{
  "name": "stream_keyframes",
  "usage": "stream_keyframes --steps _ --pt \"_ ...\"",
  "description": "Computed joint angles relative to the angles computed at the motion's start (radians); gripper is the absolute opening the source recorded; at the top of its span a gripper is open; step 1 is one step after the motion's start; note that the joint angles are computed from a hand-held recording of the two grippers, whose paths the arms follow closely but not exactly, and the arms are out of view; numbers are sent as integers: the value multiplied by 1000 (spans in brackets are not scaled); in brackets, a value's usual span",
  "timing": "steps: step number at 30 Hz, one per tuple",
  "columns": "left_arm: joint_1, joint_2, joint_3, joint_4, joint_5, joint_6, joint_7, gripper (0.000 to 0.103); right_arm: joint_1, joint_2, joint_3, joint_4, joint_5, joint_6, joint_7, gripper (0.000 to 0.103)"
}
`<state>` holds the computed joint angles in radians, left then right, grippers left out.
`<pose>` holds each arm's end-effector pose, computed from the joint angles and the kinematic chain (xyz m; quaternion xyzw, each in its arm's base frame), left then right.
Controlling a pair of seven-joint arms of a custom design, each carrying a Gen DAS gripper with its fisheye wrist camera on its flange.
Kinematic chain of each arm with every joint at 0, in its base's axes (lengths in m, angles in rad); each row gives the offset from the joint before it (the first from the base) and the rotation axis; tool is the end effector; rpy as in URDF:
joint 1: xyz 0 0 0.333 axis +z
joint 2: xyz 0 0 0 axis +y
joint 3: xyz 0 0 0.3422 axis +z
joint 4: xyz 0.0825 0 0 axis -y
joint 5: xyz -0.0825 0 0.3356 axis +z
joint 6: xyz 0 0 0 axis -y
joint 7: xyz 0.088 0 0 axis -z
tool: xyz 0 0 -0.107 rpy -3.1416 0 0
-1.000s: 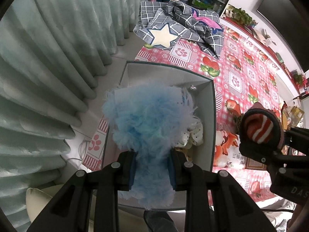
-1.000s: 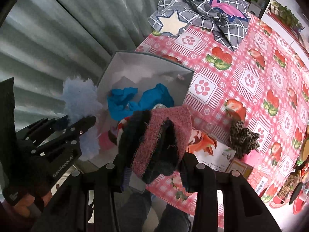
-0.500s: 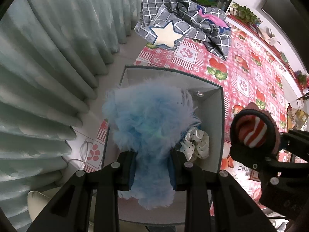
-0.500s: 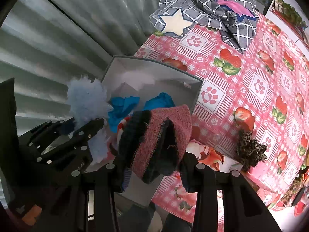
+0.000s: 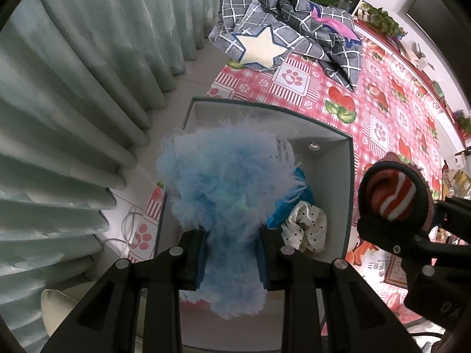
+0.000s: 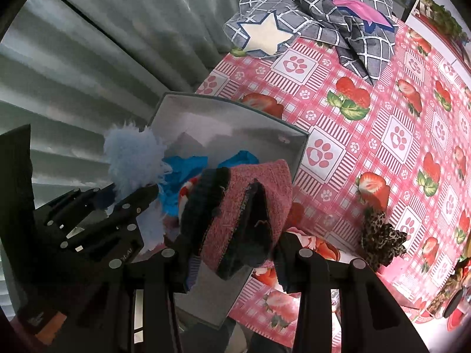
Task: Organize soft objects
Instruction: 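Open the left tool to drop the fluffy toy into the box while the right tool drops the pink sponge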
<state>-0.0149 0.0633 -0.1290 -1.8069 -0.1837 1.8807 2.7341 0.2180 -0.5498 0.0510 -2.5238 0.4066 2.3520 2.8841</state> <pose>0.5311 -0.0889 0.5447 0.1582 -0.9831 0.0896 0.0197 0.3395 0.1025 0.5457 -0.1408 0.9602 0.1550 0.1849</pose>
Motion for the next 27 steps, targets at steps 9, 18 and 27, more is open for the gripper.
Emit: stream_keyframes --steps 9,18,27 --pt "-2 8 -3 3 3 -6 2 32 4 7 -9 -12 15 21 -24 42" --pt "1 4 -2 6 -29 16 0 75 -5 1 -13 -19 17 15 -22 56" --pt "-2 13 -6 11 2 35 -62 91 -18 -22 -9 -22 2 7 10 85"
